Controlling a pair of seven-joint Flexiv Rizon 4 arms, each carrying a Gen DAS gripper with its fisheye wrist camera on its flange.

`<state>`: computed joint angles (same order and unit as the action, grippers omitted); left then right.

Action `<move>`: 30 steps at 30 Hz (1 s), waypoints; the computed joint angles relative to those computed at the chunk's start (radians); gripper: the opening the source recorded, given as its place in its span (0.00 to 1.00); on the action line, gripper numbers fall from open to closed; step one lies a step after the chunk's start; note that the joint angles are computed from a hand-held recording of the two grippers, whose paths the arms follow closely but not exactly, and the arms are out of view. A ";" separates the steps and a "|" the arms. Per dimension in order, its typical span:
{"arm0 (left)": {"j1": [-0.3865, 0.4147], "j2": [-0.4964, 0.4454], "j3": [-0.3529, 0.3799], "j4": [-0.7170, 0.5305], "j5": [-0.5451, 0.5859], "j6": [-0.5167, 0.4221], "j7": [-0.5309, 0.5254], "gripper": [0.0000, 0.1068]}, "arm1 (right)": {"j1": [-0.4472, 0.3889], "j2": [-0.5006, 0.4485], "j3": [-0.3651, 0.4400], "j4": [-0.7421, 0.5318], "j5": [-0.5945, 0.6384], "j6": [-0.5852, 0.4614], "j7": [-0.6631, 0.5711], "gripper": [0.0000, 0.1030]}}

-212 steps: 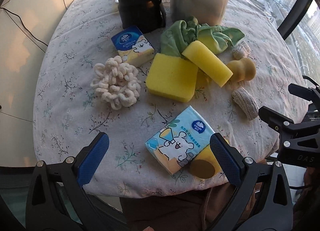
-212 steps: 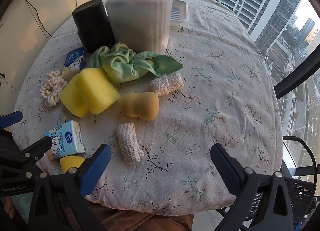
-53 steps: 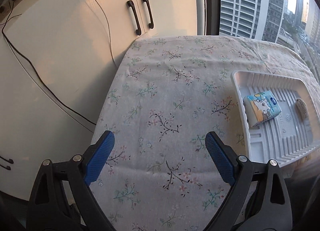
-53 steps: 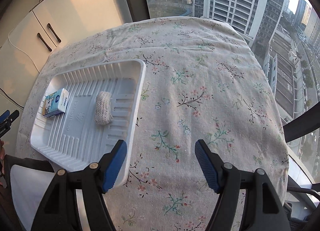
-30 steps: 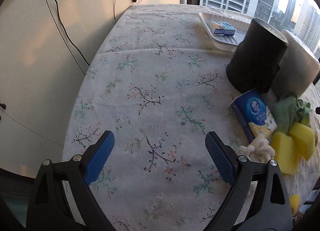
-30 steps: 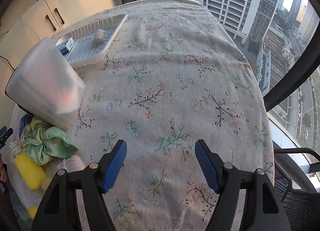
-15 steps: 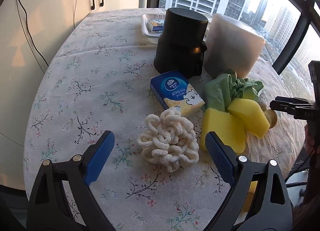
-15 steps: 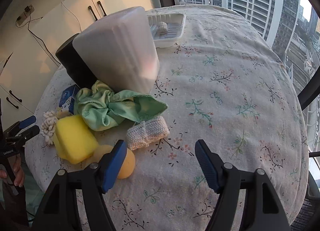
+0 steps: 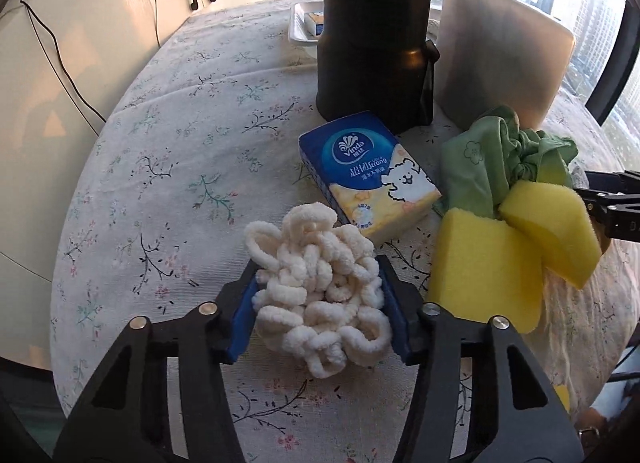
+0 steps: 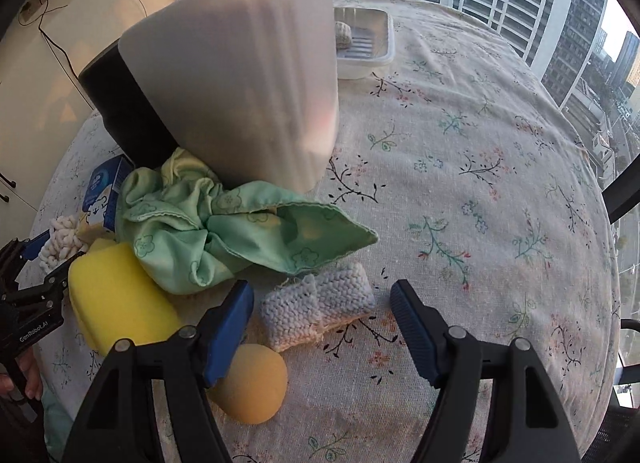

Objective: Organize soft objects
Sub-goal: 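Grasp the white scrunchie with the left gripper while the right grasps the knitted sleeve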

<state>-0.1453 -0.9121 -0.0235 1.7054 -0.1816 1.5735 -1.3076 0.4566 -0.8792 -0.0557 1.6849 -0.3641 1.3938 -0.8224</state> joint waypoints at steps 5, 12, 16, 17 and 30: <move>0.039 0.006 -0.052 0.014 -0.011 0.002 0.000 0.31 | 0.012 0.007 -0.010 0.007 -0.005 -0.007 0.013 0.55; 0.132 0.029 -0.157 0.071 -0.017 0.077 0.011 0.25 | 0.000 0.062 0.013 0.072 0.019 0.030 0.022 0.54; 0.133 0.050 -0.149 0.091 -0.019 0.102 0.001 0.25 | 0.024 0.096 -0.022 0.111 0.014 0.053 0.042 0.54; 0.132 0.054 -0.145 0.094 -0.019 0.107 -0.003 0.25 | 0.027 0.102 -0.029 0.118 0.013 0.057 0.047 0.55; 0.065 0.017 0.006 -0.034 -0.060 0.024 -0.062 0.25 | -0.010 0.088 -0.063 0.077 -0.016 0.002 0.073 0.55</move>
<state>-0.0801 -0.8950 -0.0179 1.6713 -0.2418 1.5979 -1.3699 0.4462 -0.7911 -0.1190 1.7615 -0.3806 1.3959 -0.7498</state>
